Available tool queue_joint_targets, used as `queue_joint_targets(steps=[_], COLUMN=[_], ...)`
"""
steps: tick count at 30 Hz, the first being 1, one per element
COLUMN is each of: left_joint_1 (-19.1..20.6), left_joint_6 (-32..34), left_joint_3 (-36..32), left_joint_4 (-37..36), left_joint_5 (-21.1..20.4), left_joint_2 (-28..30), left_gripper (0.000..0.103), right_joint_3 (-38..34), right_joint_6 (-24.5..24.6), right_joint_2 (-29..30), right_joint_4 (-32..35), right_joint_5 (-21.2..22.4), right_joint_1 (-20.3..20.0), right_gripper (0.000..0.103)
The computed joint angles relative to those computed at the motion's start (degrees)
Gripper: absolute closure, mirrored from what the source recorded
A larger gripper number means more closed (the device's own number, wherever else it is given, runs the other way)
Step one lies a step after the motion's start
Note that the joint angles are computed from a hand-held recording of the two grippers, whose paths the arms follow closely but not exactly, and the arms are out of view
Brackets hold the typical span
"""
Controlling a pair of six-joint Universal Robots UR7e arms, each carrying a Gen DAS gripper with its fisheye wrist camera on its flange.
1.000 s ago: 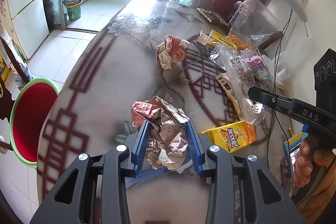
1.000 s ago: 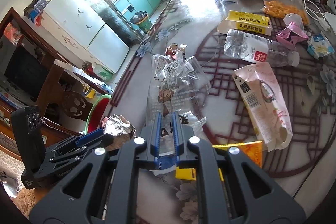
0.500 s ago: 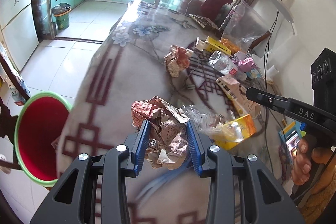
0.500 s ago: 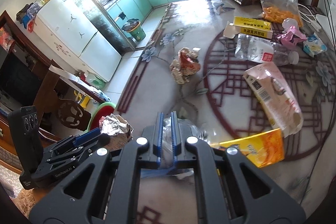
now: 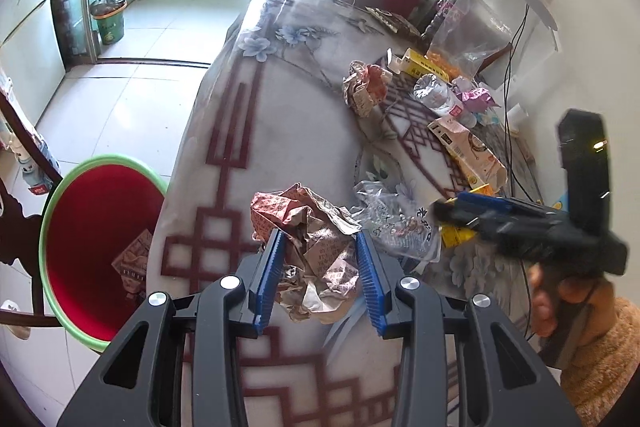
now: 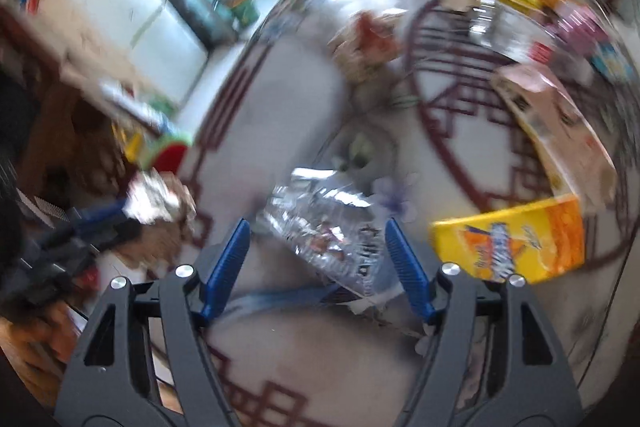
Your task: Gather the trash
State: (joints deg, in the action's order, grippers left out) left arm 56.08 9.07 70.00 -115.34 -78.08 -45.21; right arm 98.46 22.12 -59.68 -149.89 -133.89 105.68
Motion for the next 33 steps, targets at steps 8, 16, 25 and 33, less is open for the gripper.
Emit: queue_joint_targets(steps=[8,16,25,33], left_joint_1=[1.9,3.8,4.8,5.8], left_joint_6=[-1.1,-2.8,-3.2,-4.4], left_joint_3=[-1.6,-4.2,-6.8,-8.2], left_joint_4=[0.5,1.3,-0.4,-0.7], left_joint_5=[0.9,2.3,5.8,9.1], left_joint_2=[-0.6,0.0,1.3,1.5], left_gripper=[0.068,0.068,0.068,0.068], right_joint_3=[-6.7,-5.6,-7.2,-15.3], right_joint_6=[2.7,4.9,1.7,-5.4], right_joint_2=[6.0,4.7,4.7,9.6], right_joint_4=[15.6,11.4,1.7,0.1], right_joint_5=[-5.3,-0.8,1.7,4.5], right_joint_1=[-0.6,-1.0,2.0,4.3], right_gripper=[0.064,0.096,0.096,0.096])
